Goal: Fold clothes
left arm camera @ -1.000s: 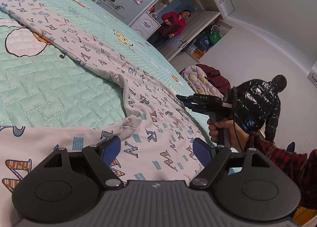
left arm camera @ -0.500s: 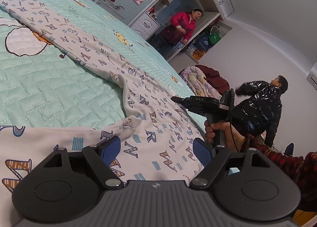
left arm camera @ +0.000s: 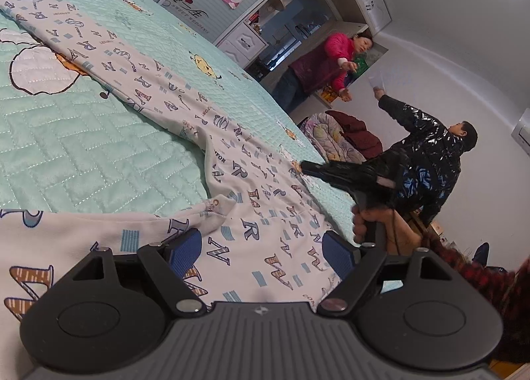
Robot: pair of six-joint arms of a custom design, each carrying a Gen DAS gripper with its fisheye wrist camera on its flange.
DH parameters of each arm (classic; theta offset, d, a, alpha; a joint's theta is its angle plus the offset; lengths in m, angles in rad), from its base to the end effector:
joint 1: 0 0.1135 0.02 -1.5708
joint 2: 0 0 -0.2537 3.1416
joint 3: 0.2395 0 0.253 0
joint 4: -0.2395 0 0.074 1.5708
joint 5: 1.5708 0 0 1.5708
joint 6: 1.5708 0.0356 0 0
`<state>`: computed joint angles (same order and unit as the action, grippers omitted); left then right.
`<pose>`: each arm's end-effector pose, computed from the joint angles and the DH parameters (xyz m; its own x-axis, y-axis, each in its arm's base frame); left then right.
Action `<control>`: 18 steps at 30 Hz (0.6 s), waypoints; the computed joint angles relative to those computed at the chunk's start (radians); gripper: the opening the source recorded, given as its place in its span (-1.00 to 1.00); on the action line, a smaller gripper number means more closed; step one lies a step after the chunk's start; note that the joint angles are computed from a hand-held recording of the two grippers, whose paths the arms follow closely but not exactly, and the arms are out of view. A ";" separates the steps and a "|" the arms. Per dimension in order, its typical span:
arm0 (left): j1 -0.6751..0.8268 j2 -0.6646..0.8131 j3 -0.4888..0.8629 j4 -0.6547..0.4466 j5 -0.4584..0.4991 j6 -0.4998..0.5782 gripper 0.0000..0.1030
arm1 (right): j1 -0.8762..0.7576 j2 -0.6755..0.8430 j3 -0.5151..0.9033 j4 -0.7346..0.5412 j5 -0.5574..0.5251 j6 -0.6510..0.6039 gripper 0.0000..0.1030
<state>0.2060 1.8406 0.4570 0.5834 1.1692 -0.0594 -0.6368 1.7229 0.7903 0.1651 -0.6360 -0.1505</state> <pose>0.2549 0.0198 0.0646 -0.7336 -0.1770 -0.6561 0.5050 0.5041 -0.7006 0.2754 -0.1774 0.1314 -0.5721 0.2731 -0.7734 0.0495 0.9527 0.2999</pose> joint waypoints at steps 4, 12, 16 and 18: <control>-0.016 -0.109 -0.048 0.004 -0.035 -0.033 0.51 | -0.090 -0.105 -0.128 -0.053 -0.172 0.031 -0.71; -0.205 -0.349 -0.067 -0.078 -0.158 -0.163 0.57 | -0.166 -0.151 -0.250 -0.133 -0.225 -0.004 -0.86; -0.299 -0.096 0.041 0.026 -0.342 -0.194 0.52 | -0.124 -0.225 -0.259 -0.141 -0.175 0.009 -0.74; -0.256 0.015 0.022 0.206 -0.280 -0.253 0.39 | -0.069 -0.251 -0.239 -0.142 -0.163 -0.009 -0.73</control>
